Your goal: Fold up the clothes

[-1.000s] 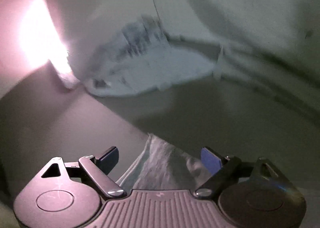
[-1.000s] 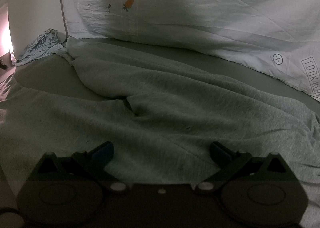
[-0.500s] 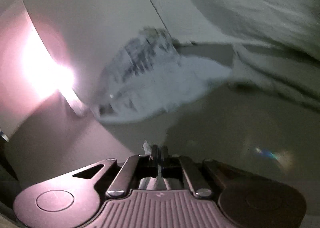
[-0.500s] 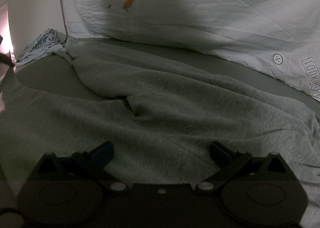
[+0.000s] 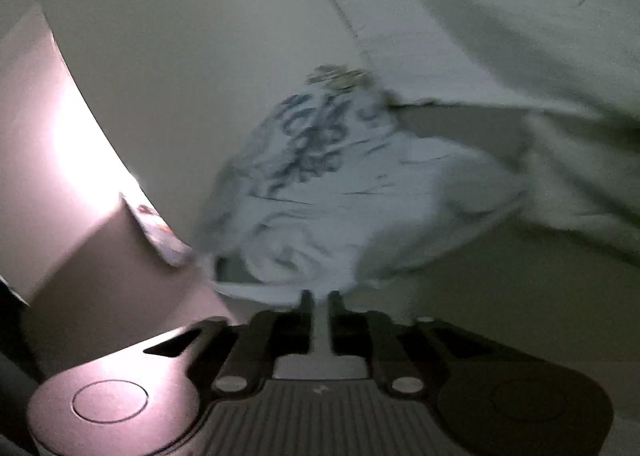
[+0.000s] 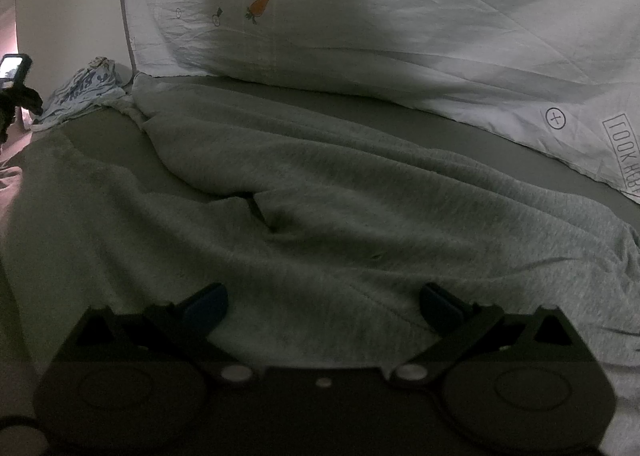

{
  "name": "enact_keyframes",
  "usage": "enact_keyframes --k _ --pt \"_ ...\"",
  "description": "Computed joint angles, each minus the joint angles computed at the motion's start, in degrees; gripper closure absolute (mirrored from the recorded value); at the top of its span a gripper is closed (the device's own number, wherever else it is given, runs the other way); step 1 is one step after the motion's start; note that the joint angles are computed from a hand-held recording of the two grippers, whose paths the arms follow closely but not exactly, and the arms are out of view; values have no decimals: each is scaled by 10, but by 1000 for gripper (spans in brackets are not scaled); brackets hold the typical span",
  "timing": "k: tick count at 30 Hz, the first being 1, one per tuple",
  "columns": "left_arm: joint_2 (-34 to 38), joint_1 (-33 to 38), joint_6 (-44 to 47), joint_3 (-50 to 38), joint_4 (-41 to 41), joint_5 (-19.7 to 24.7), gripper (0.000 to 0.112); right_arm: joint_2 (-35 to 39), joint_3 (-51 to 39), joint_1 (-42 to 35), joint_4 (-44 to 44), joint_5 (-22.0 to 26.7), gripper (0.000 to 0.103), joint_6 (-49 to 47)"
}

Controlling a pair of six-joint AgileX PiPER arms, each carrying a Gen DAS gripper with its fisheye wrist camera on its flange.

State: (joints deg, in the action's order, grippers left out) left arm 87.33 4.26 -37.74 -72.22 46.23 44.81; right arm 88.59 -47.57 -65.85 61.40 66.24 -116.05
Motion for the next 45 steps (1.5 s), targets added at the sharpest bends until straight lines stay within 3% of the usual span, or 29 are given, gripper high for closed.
enact_keyframes --k 3,5,8,13,18,21,24,28,34,36,39,41,45 --pt "-96 -33 28 85 -64 -20 81 0 0 0 0 0 0 1" --pt "-150 -73 26 133 -109 -11 72 2 -2 0 -1 1 0 2" --pt "-202 -130 18 194 -153 1 69 2 -2 0 -2 2 0 4" --pt "-215 -243 -118 270 -58 26 63 -2 1 3 -1 -1 0 8" --pt "-206 -189 -95 235 -149 -37 62 -5 4 5 0 -4 0 9" --pt "-160 -168 -105 197 -169 -82 61 -4 4 7 1 -5 0 9" --pt "-88 -152 -105 142 -191 -122 51 -3 3 7 1 -5 0 10" --pt "37 -140 -104 33 -214 -144 51 -3 3 8 2 -6 0 10" --pt "190 -128 -118 -142 -225 -108 51 -2 2 9 2 -6 0 10" --pt "215 -139 -147 -172 -175 -92 50 -2 3 9 3 -7 0 10" --pt "246 -162 -194 -201 -93 -55 62 -3 3 9 3 -7 0 9" --pt "257 -180 -224 -212 -36 -18 106 -4 4 8 2 -6 0 9" --pt "238 -181 -238 -197 -31 -1 110 -4 4 8 2 -6 0 9"
